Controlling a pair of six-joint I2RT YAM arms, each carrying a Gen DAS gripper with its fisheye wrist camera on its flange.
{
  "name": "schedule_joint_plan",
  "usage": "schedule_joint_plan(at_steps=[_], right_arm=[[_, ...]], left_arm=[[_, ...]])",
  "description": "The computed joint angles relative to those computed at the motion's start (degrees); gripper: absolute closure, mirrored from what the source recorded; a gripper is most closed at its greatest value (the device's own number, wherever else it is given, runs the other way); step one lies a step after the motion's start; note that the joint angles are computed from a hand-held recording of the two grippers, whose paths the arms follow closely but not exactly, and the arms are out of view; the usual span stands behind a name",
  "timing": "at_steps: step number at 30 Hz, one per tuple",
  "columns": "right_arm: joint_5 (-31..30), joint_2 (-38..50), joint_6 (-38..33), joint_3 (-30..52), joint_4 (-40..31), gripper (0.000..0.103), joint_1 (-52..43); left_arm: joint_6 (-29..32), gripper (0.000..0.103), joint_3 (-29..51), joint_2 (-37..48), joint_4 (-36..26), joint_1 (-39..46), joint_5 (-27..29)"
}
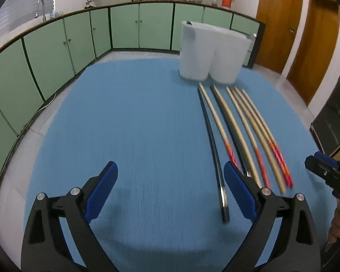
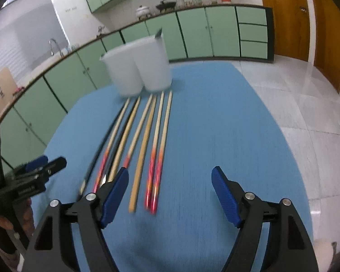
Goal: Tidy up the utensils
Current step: 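Move the right tool to a red-patterned chopstick and close on it, then close the left tool on the black chopstick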
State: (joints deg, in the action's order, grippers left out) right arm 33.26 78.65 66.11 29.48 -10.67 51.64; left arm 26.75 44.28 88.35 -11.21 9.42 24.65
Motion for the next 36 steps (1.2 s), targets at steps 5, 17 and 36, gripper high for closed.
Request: schedule_joint_plan(at_steps=[5, 17, 36], right_arm=[[-1.3, 2.8, 5.1, -0.8, -0.1, 0.048, 4.5], [-1.5, 7.1, 0.0, 2.5, 0.1, 0.077, 3.9], [2.2, 9.8, -0.2, 4.2, -2.2, 0.097, 4.0]], left_arm=[[0.4, 0.011, -4.2, -3.0, 0.1, 0.5, -0.3], [-0.5, 0.011, -8.4, -5.1, 2.1, -1.4, -1.4], [-0.8, 0.031, -12.4, -6.4, 5.4, -4.6, -3.6]])
